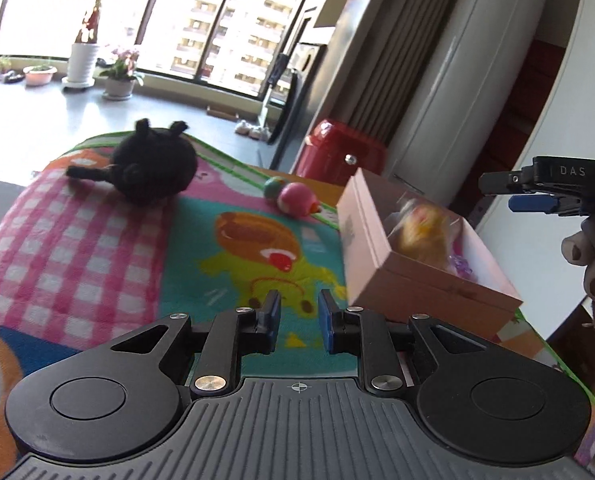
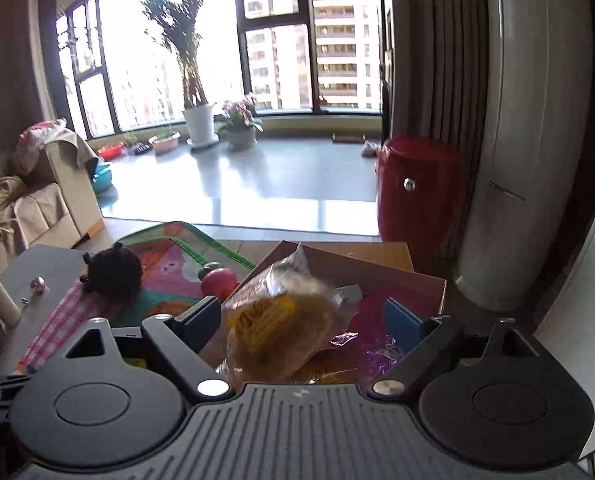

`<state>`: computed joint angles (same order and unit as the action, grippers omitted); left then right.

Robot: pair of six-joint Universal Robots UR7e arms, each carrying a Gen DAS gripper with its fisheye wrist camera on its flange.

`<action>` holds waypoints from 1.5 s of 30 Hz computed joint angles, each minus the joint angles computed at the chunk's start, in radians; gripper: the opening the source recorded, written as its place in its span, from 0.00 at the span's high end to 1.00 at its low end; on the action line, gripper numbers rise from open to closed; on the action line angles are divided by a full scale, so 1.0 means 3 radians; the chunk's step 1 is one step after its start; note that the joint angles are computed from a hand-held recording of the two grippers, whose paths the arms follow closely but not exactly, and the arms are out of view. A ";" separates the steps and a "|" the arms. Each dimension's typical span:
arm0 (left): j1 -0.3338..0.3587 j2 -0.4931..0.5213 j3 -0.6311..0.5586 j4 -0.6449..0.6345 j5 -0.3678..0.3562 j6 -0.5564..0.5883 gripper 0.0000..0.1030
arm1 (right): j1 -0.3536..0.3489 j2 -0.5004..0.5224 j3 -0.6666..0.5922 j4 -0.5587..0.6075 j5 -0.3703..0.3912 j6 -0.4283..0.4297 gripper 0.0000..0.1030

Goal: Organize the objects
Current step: 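Carry the yellow piece and bagged bun over the pink box and release both, then grasp the black plush cat with the right tool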

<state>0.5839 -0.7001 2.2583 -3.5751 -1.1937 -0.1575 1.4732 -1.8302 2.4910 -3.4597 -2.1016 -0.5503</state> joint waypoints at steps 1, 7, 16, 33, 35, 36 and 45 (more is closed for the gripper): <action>0.0016 0.0009 0.0035 -0.0125 0.0067 0.0059 0.78 | 0.0056 0.0118 -0.0058 -0.0013 -0.0093 -0.0017 0.14; 0.0254 0.0149 0.0005 -0.0650 -0.0012 0.0089 0.78 | 0.0440 0.0816 -0.0546 0.0304 -0.0480 0.0198 0.14; 0.0402 0.0195 0.0023 -0.0804 -0.0151 -0.0043 0.78 | 0.0535 0.2219 -0.1671 0.0537 -0.1011 0.0388 0.20; 0.0460 0.0122 0.0022 -0.0577 -0.0069 -0.0333 0.78 | 0.0491 0.2343 -0.1839 0.1621 0.0107 0.1257 0.21; 0.0452 0.0123 0.0027 -0.0571 -0.0070 -0.0315 0.78 | 0.0565 0.2156 -0.1633 0.1462 0.0118 0.1096 0.21; 0.0450 0.0121 0.0030 -0.0568 -0.0070 -0.0316 0.78 | 0.0595 0.2008 -0.1486 0.1378 0.0158 0.0997 0.21; 0.0380 0.0136 0.0007 -0.0471 0.0052 -0.0279 0.78 | 0.0620 0.0456 0.0002 0.0879 0.0219 0.0505 0.20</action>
